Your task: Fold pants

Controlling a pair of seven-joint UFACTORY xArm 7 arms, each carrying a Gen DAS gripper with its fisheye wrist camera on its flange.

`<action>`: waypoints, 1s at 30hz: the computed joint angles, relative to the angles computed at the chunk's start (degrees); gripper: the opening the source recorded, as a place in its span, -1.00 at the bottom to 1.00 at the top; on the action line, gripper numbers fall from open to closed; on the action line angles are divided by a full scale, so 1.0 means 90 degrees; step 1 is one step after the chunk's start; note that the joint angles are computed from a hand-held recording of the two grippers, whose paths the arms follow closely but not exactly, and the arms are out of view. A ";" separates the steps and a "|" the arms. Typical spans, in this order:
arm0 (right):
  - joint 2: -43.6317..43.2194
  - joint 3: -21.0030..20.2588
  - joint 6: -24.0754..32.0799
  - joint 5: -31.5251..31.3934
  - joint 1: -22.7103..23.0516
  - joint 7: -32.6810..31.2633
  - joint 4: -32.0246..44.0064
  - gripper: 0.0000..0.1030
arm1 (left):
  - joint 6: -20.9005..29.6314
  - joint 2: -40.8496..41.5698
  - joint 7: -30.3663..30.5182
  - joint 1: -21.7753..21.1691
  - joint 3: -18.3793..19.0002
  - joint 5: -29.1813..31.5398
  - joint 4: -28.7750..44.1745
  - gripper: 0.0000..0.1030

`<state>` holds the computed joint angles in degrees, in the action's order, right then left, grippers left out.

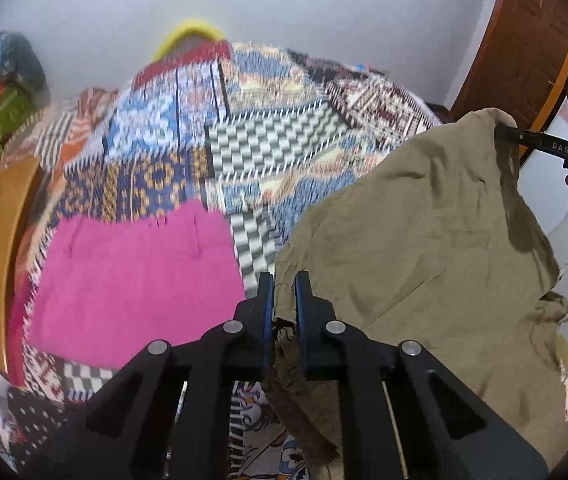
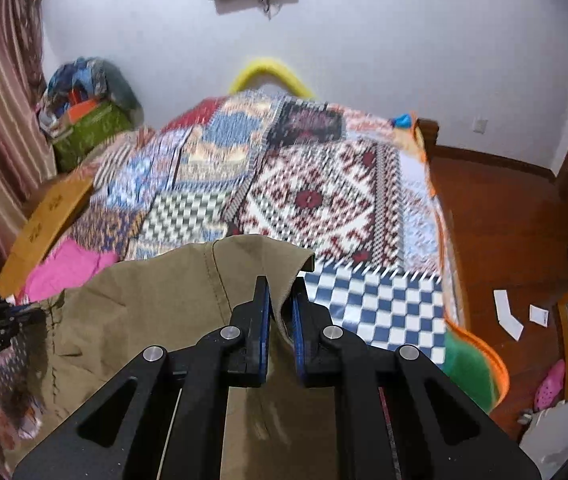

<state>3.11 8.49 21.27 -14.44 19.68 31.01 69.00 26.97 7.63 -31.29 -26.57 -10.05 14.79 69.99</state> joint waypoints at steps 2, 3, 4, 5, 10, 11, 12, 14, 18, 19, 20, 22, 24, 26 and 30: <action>-0.0126 -0.0008 -0.0009 -0.0070 -0.0001 0.0074 -0.0007 -0.83 | 0.0042 -0.0043 0.0023 -0.0005 -0.0011 -0.0020 0.0107 -0.82; -0.0216 0.0001 -0.0037 -0.0119 -0.0003 0.0133 -0.0052 -0.83 | 0.0068 -0.0106 -0.0032 -0.0027 -0.0005 0.0064 0.0155 -0.82; -0.0303 0.0017 -0.0028 -0.0127 -0.0012 0.0144 -0.0069 -0.83 | 0.0087 -0.0159 -0.0062 -0.0042 -0.0012 0.0125 0.0171 -0.82; -0.0417 0.0037 -0.0027 -0.0169 -0.0023 0.0195 -0.0110 -0.83 | 0.0094 -0.0240 -0.0140 -0.0058 -0.0012 0.0234 0.0165 -0.82; -0.1145 0.0212 0.0003 -0.0125 -0.0129 0.0267 -0.0509 -0.83 | 0.0211 -0.0666 -0.0141 -0.0051 -0.0168 0.0277 0.0123 -0.82; -0.1320 0.0254 -0.0003 -0.0077 -0.0150 0.0283 -0.0624 -0.83 | 0.0259 -0.0740 -0.0146 -0.0051 -0.0205 0.0296 0.0114 -0.82; -0.1514 0.0299 -0.0015 -0.0021 -0.0166 0.0296 -0.0758 -0.83 | 0.0306 -0.0851 -0.0161 -0.0059 -0.0250 0.0334 0.0082 -0.82; -0.1832 0.0420 0.0007 0.0011 -0.0228 0.0357 -0.0970 -0.83 | 0.0330 -0.1072 -0.0135 -0.0054 -0.0329 0.0282 -0.0030 -0.82; -0.2465 0.0584 -0.0067 0.0254 -0.0256 0.0386 -0.1483 -0.83 | 0.0338 -0.1489 -0.0119 -0.0035 -0.0516 0.0265 -0.0286 -0.82; -0.2598 0.0607 -0.0086 0.0341 -0.0249 0.0387 -0.1604 -0.83 | 0.0355 -0.1574 -0.0107 -0.0030 -0.0561 0.0261 -0.0348 -0.82; -0.2737 0.0611 -0.0114 0.0462 -0.0212 0.0367 -0.1743 -0.83 | 0.0380 -0.1668 -0.0107 -0.0028 -0.0603 0.0237 -0.0420 -0.82; -0.2962 0.0689 -0.0168 0.0595 -0.0209 0.0397 -0.1984 -0.83 | 0.0385 -0.1851 -0.0078 -0.0027 -0.0669 0.0130 -0.0585 -0.82; -0.3171 0.0742 -0.0194 0.0719 -0.0175 0.0396 -0.2213 -0.83 | 0.0338 -0.2029 -0.0053 -0.0021 -0.0722 0.0037 -0.0779 -0.82; -0.3376 0.0759 -0.0242 0.0907 -0.0073 0.0402 -0.2457 -0.83 | 0.0295 -0.2216 -0.0039 -0.0011 -0.0787 -0.0024 -0.0984 -0.82; -0.3797 0.0846 -0.0288 0.1157 0.0040 0.0519 -0.2921 -0.83 | 0.0216 -0.2516 0.0055 -0.0021 -0.0861 -0.0237 -0.1365 -0.82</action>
<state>-31.06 16.10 18.68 -4.03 20.03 35.68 42.71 28.91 -15.02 -30.79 -26.76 -17.80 12.65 57.70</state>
